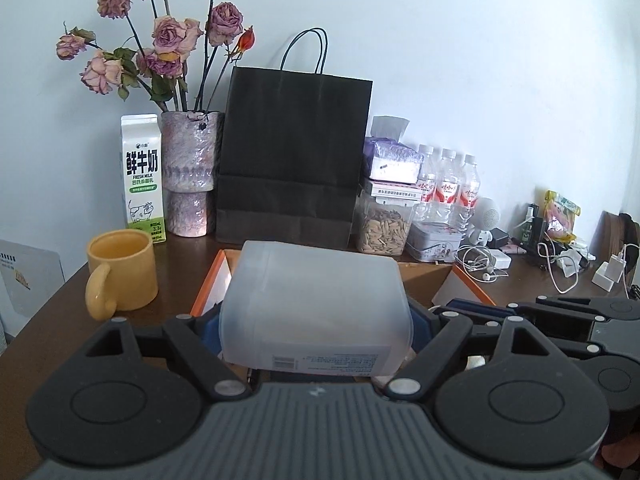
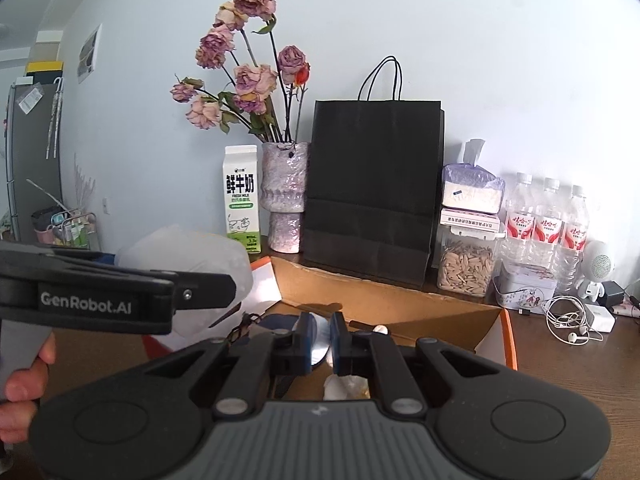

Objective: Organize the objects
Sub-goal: 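Lower the container into the box with the left tool while the right tool drops its cap in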

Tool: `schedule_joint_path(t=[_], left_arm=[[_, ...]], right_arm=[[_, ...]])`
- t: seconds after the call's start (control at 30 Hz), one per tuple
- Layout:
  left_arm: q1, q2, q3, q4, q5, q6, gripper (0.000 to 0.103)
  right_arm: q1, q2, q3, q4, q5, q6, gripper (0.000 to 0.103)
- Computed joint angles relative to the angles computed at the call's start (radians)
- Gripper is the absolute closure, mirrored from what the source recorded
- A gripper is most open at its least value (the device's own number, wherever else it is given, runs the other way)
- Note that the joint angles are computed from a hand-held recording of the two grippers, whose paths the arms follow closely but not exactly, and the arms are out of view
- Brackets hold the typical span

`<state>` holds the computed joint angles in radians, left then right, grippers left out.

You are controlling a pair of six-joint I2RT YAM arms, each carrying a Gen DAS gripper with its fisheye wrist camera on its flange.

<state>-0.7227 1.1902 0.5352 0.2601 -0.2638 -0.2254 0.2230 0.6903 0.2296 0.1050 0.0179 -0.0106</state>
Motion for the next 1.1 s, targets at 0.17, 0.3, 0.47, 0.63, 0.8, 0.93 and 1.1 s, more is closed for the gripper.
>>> schedule_joint_path(t=[0.17, 0.3, 0.47, 0.63, 0.8, 0.93, 1.1], left_arm=[[0.037, 0.126, 0.076, 0.052, 0.040, 0.010, 0.018], [0.063, 0.192, 0.088, 0.114, 0.066, 0.009, 0.018], [0.087, 0.255, 0.121, 0.106, 0.082, 0.012, 0.018], [0.092, 0.278, 0.130, 0.101, 0.077, 0.018, 0.018], [0.077, 0.280, 0.126, 0.102, 0.062, 0.032, 0.018], [0.072, 0.294, 0.133, 0.099, 0.035, 0.026, 0.008], [0.072, 0.291, 0.134, 0.099, 0.018, 0.004, 0.000]], right_arm=[[-0.065, 0.198, 0.017, 0.161, -0.063, 0.012, 0.095], [-0.118, 0.285, 0.009, 0.237, -0.102, 0.019, 0.095], [-0.155, 0.382, 0.010, 0.300, -0.132, 0.018, 0.095], [-0.166, 0.379, -0.007, 0.320, -0.140, 0.018, 0.095], [-0.165, 0.376, -0.007, 0.314, -0.135, 0.019, 0.094], [-0.165, 0.383, -0.005, 0.305, -0.110, 0.032, 0.075], [-0.148, 0.374, -0.023, 0.336, -0.049, 0.040, 0.002]])
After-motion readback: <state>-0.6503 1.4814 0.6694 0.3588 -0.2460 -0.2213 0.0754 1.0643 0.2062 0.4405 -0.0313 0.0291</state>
